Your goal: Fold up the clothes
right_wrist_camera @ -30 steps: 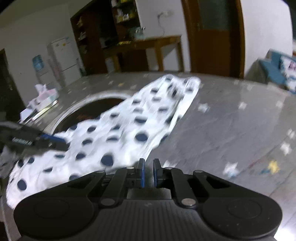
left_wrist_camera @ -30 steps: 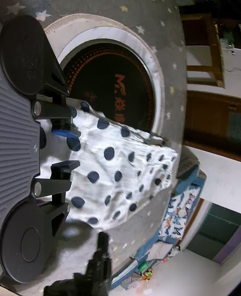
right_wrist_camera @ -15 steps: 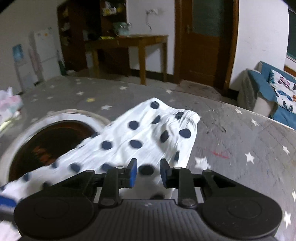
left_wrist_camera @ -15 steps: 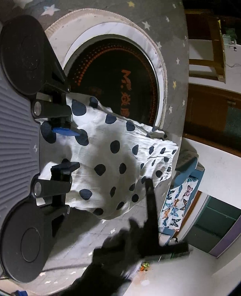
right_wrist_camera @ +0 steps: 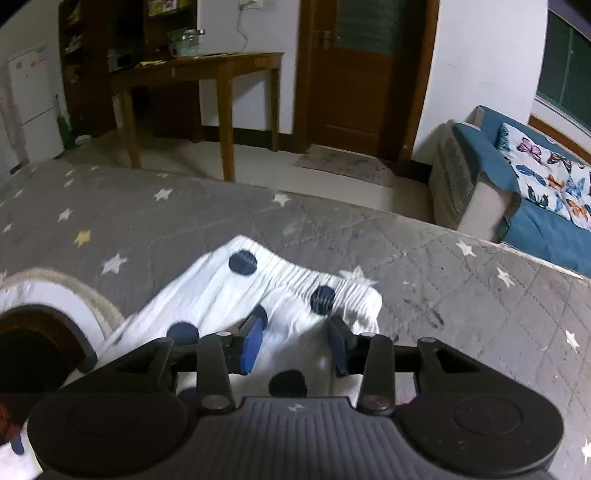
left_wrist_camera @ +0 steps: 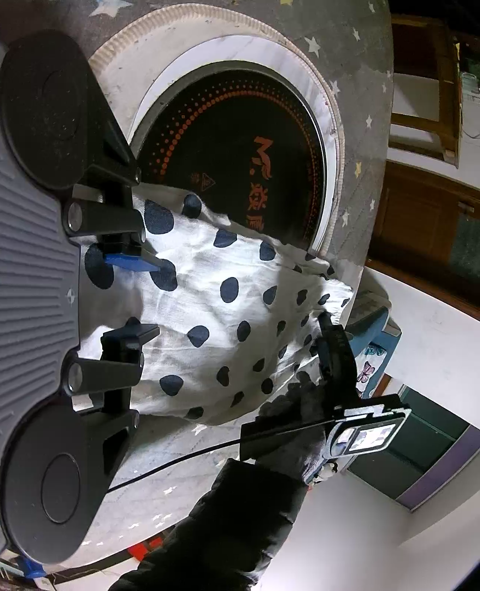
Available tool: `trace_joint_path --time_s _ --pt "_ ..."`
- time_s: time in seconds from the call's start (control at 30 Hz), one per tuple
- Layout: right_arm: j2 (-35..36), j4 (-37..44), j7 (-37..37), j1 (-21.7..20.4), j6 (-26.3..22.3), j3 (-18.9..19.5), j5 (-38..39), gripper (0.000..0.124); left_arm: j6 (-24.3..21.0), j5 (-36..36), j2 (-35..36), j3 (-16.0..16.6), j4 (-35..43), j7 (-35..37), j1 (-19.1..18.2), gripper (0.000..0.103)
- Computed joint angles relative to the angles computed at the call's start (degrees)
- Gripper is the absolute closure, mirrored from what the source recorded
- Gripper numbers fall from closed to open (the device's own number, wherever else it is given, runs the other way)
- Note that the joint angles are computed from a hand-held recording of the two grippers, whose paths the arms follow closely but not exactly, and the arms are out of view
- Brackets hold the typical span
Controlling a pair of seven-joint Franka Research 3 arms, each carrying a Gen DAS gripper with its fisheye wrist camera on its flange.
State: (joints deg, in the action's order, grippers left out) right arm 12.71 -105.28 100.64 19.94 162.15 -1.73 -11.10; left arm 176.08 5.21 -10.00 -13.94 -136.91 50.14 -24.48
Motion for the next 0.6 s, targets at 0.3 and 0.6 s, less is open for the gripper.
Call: trace_joint_path --time_s 0.3,0.6 --pt "-13.9 -15.5 -23.2 -1.3 -0.3 7.4 17.9 0.078 2.0 0.6 -4.2 -0.2 -3.3 -1.4 1.4 0.068" --pt "-31.8 -31.8 -40.5 6.8 -3.8 6.7 37.2 0.072 1.0 7.7 -7.8 -3.6 -6.1 -8.0 6.7 0.068"
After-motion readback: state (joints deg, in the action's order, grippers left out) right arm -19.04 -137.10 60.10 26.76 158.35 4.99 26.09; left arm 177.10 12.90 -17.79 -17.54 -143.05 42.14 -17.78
